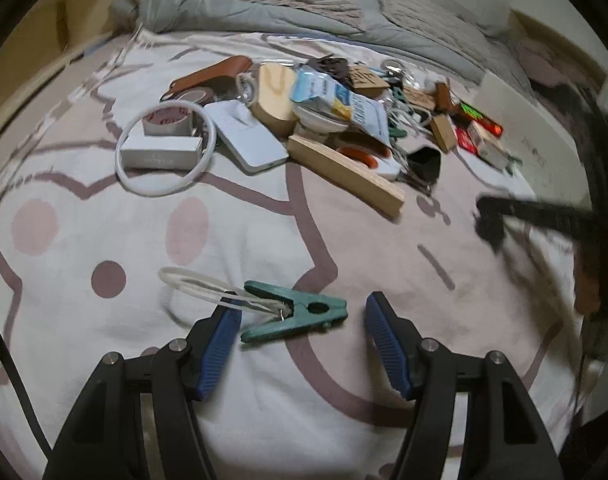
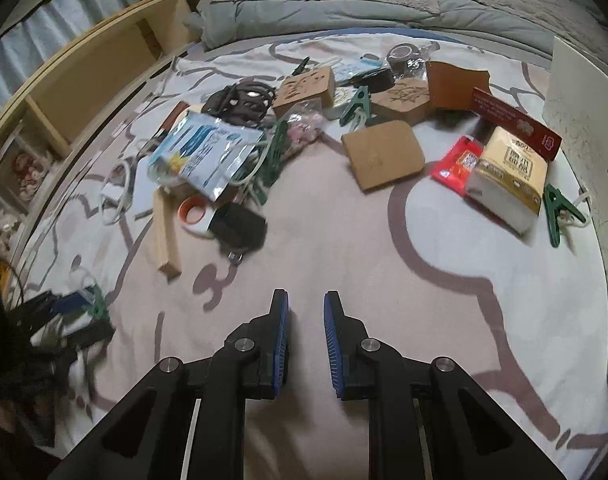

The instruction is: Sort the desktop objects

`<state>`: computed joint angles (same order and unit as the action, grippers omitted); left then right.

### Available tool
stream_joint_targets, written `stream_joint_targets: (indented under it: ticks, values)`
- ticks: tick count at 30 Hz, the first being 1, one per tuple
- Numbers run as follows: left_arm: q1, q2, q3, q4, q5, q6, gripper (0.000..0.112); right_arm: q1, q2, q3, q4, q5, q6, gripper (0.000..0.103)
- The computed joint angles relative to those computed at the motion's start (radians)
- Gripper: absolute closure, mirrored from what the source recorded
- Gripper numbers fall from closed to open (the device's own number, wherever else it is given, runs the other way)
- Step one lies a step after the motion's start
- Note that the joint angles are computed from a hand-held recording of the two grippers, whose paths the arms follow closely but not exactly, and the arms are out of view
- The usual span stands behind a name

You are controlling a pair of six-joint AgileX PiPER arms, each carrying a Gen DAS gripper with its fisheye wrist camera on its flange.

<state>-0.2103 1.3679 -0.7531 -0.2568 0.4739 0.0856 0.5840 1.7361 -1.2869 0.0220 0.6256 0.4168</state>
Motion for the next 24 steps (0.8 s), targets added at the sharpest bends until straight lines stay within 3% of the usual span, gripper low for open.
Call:
stream_joint_targets:
  ticks: [4, 9, 15, 16, 18, 19, 21, 24]
  values:
    - [0.003, 0.017, -0.029, 0.008, 0.028, -0.062, 0.048, 0.005, -0.036, 0.042, 0.017, -0.022, -0.02, 0.084]
    - [-0.084, 0.013, -0.024, 0.255, 0.016, -0.295, 0.053, 0.009, -0.076, 0.094, 0.052, -0.095, -0.051, 0.084]
    - [-0.098, 0.002, -0.008, 0.323, 0.004, -0.363, 0.06, 0.007, -0.1, 0.131, 0.063, -0.124, -0.041, 0.084]
    - [-0.102, -0.001, -0.005, 0.337, 0.003, -0.376, 0.06, 0.008, -0.112, 0.146, 0.073, -0.133, -0.041, 0.08]
    - [-0.117, -0.008, 0.004, 0.38, -0.002, -0.415, 0.06, 0.004, -0.127, 0.171, 0.096, -0.164, -0.046, 0.055]
    - [-0.124, -0.013, 0.013, 0.399, -0.011, -0.431, 0.06, 0.008, -0.145, 0.199, 0.079, -0.203, -0.012, 0.035]
    - [-0.127, -0.017, 0.027, 0.416, -0.031, -0.448, 0.06, 0.021, -0.172, 0.239, 0.031, -0.267, 0.042, 0.034]
    - [-0.126, -0.024, 0.052, 0.427, -0.067, -0.463, 0.06, 0.049, -0.166, 0.227, -0.019, -0.261, 0.075, 0.034]
